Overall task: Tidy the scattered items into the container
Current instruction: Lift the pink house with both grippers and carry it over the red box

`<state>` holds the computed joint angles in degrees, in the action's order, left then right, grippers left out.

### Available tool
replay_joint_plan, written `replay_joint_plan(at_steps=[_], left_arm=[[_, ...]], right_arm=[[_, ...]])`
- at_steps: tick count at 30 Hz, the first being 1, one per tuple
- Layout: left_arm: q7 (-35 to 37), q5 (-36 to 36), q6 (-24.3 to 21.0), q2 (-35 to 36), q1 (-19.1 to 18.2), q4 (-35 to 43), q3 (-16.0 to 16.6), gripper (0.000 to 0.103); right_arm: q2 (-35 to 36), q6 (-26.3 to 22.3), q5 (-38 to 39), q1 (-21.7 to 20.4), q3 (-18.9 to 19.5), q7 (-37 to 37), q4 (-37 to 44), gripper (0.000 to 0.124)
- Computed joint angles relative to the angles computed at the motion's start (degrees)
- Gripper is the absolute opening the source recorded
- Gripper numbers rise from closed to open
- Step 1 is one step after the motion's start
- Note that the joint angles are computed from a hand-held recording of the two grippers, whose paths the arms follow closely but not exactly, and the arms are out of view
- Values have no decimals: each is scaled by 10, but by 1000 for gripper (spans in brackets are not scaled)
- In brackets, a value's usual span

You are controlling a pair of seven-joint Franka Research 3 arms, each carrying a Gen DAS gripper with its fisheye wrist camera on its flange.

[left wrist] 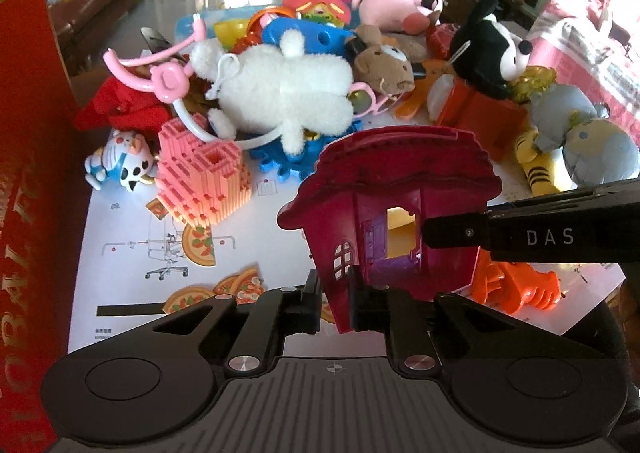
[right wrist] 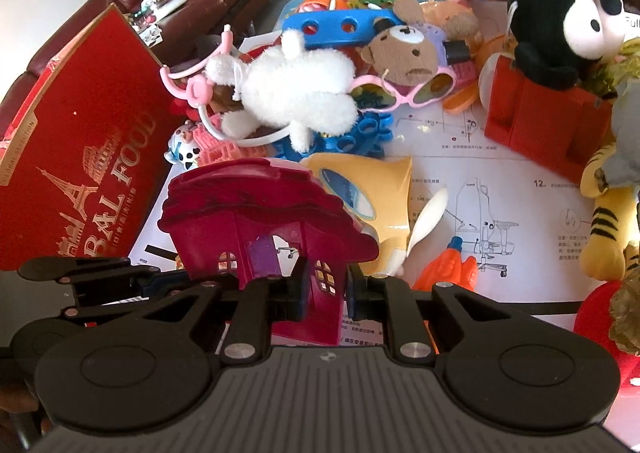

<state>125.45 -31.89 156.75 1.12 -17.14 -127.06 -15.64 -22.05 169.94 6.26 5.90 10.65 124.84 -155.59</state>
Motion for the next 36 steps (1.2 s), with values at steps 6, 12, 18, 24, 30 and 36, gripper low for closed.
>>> replay_joint_plan(at_steps=[6, 12, 18, 24, 30, 36], left_arm=[[15, -30, 7, -20, -1, 0, 7, 8], [16, -38, 32, -39, -4, 4, 23, 8], [9, -53, 59, -69, -3, 3, 48, 10], [-53, -10, 114, -94, 12, 12, 79, 12], [-186, 113, 155, -100, 59, 26, 98, 15], [-328, 232, 159, -86, 115, 51, 107, 22]], right_arm=[[-13, -8, -24, -18, 15, 5, 16, 20], [-7, -4, -62, -38, 36, 12, 54, 21], [21, -4, -90, -29, 38, 0, 114, 22], [89, 15, -162, -37, 60, -5, 225, 22], [211, 22, -214, 6, 55, -35, 388, 23], [332, -15, -134, 57, 53, -152, 547, 23]])
